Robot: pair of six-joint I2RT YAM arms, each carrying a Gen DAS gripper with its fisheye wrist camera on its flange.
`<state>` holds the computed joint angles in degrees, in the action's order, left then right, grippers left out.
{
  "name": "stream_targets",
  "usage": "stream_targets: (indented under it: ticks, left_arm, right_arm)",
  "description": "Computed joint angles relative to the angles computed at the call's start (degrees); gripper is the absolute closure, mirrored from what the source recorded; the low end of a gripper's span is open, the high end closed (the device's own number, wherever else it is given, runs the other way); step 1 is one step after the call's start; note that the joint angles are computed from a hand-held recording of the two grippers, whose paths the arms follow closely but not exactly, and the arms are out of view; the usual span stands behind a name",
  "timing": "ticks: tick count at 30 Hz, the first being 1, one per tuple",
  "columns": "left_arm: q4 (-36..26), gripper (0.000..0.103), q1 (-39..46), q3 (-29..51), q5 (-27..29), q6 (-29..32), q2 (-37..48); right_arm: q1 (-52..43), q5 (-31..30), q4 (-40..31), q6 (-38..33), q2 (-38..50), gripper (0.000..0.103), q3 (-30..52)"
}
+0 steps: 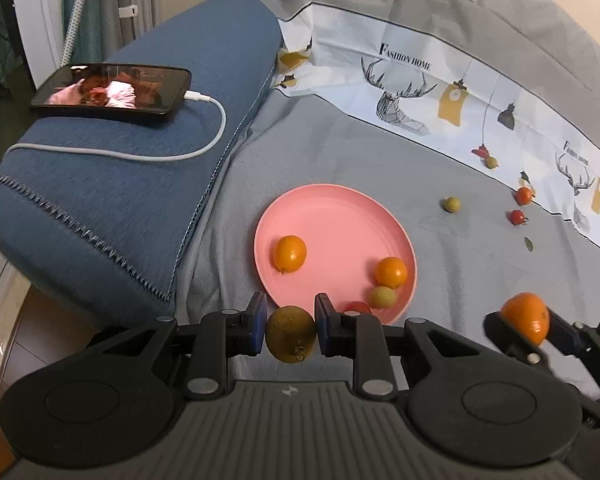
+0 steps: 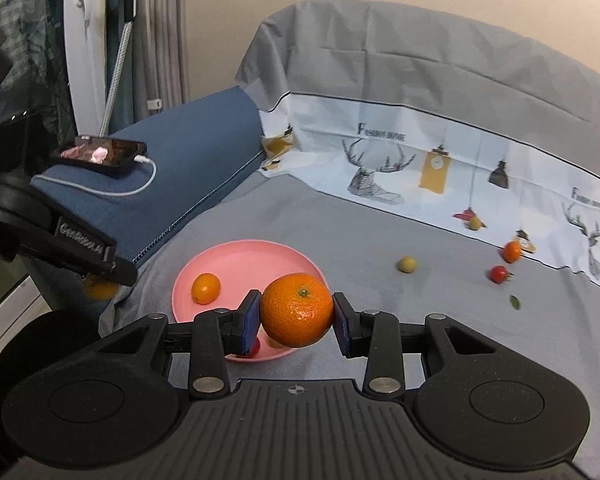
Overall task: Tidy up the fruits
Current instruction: 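Carry the yellow fruit and orange with both tools over the pink plate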
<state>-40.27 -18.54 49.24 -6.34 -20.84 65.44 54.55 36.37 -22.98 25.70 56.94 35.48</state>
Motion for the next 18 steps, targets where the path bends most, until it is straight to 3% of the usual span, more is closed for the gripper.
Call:
stream_targets:
  ticks: [9,18]
  left_arm:
    - [7.0,0.075,2.4,4.5,1.0,2.9,14.4]
    - [11.6,0.075,2.9,9.5,0.4,4.5,28.5]
  right_arm:
    - [-9.2,-10.2,13.5,-8.1,13.1,0.064,0.6]
    - [-16.7,-18.0,21.5,-12.7,25.6,0.064,2.7]
